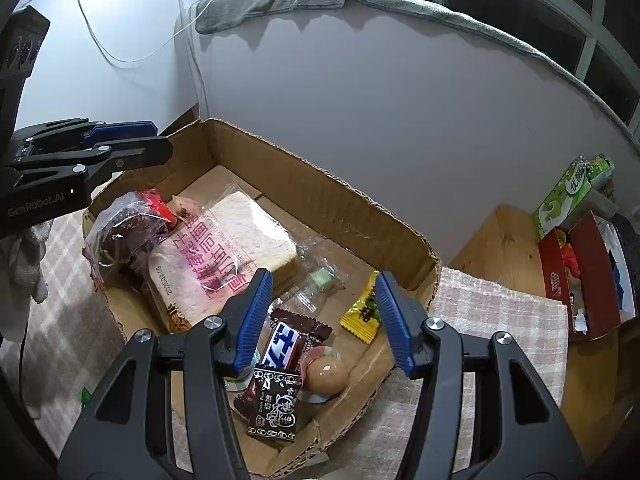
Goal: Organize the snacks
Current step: 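Lower the left tool into the box while the right tool releases the yellow packet there, then move the left tool to the green candy while the right tool approaches the light-green candy bag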
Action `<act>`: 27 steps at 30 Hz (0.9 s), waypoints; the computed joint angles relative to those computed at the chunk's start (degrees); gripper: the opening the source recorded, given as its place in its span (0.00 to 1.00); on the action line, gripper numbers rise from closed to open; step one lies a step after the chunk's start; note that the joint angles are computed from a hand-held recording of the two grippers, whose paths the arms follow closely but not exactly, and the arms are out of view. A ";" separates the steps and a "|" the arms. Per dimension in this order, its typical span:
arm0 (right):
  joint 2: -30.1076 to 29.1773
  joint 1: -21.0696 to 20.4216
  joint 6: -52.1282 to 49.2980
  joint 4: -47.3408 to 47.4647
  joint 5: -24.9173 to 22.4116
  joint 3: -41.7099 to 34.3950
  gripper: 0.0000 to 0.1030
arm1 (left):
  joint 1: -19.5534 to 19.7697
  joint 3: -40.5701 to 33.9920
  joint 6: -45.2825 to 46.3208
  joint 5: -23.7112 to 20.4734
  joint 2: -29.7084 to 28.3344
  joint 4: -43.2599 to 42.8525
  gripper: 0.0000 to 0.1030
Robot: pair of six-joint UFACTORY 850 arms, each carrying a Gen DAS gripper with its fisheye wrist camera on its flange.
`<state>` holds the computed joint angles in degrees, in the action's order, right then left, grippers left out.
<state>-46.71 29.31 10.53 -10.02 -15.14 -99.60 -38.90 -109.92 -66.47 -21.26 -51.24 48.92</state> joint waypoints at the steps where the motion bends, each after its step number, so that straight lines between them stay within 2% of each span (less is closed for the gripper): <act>1: 0.15 0.03 0.60 -0.69 0.04 0.16 0.54 | -0.03 0.20 -0.38 -0.08 0.22 0.25 0.32; 6: 2.44 0.68 5.36 -5.35 1.28 3.32 0.57 | -0.38 3.16 -4.97 0.21 2.50 4.11 0.33; 8: 3.49 1.02 7.41 -7.53 1.83 4.63 0.61 | -0.64 5.14 -7.43 0.59 3.93 5.95 0.36; 19: 11.14 3.77 22.72 -23.53 5.18 14.94 0.62 | -2.75 16.76 -24.67 1.68 11.90 19.15 0.37; 22: 13.05 4.74 30.48 -31.76 6.01 17.96 0.69 | -3.40 20.25 -29.15 1.92 13.88 22.26 0.37; 27: 15.14 6.61 38.86 -40.89 6.18 21.80 0.69 | -3.86 25.27 -35.04 3.32 16.43 25.47 0.37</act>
<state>-31.57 35.92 49.39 -50.91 -8.96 -77.80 -42.76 -84.66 -101.52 -17.95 -34.80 74.40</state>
